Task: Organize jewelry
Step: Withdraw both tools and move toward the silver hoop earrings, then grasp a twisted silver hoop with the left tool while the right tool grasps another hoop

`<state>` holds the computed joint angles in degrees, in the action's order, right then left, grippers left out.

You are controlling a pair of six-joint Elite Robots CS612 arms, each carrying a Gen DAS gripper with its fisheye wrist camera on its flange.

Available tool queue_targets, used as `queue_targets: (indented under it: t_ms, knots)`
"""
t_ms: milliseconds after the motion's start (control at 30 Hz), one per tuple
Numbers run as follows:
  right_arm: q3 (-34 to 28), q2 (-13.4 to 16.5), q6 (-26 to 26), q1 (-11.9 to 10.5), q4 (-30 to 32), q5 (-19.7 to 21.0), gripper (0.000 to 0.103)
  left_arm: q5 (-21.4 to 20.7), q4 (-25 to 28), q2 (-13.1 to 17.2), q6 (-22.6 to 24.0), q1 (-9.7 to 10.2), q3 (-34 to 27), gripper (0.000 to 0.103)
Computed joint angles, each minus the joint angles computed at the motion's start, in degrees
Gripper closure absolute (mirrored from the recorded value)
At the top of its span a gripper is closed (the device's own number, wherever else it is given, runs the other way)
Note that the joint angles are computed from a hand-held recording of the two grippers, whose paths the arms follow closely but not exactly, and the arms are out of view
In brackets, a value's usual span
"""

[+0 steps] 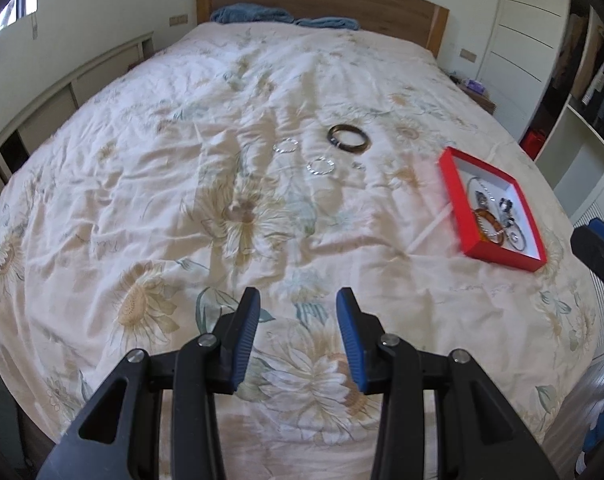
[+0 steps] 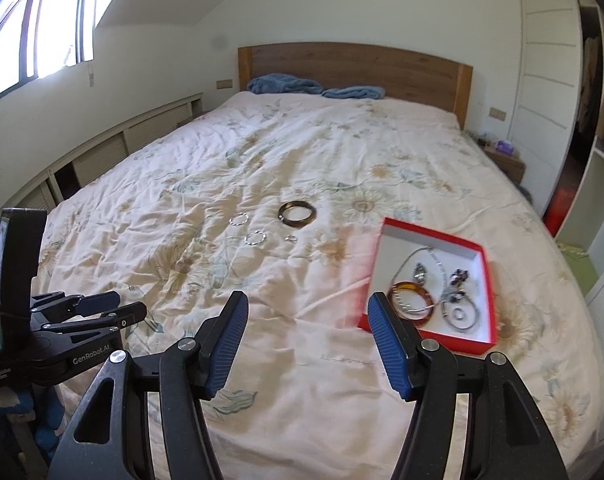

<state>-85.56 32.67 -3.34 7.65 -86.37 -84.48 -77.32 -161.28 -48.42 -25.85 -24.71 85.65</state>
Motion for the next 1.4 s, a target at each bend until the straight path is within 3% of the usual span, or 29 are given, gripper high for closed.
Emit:
queue_targets:
  t_ms: [233,467,767,900,1067,1267,1400]
  knots:
    - [8.38,-2.39,0.51,-0.32,-1.09,5.78,0.041,-2.05,4.45,4.00,-0.12,2.27,-5.84,0.065]
    - [19.85,-6.21,1.28,-0.10,-4.01,8.18,0.045,-4.70,8.91,9.98,1.33,4.28,-15.38,0.065]
    - [38.46,-12.79,3.33,-0.10,-12.38,10.52,0.064,-12.73,11.61,19.10,4.88,6.27,-29.92,0.066]
    - [46.10,-15.78,3.43,-0.20,-15.93,11.16,0.067,-13.91,14.34,23.39,5.64,6.82,-37.52,0.067]
    - [54.12,-19.02,3.20,-0.24,-19.08,11.80,0.067,-15.66,20.59,28.62,7.41,7.24,-46.94,0.079]
    - [64.30,-23.30,2.37,0.00,-23.38,11.99,0.067,-15.57,24.39,31.11,11.32,6.96,-51.20,0.085]
    - [72.05,-26.63,2.19,0.29,-27.53,11.11,0.067,-18.22,25.76,32.37,10.78,7.56,-53.20,0.085]
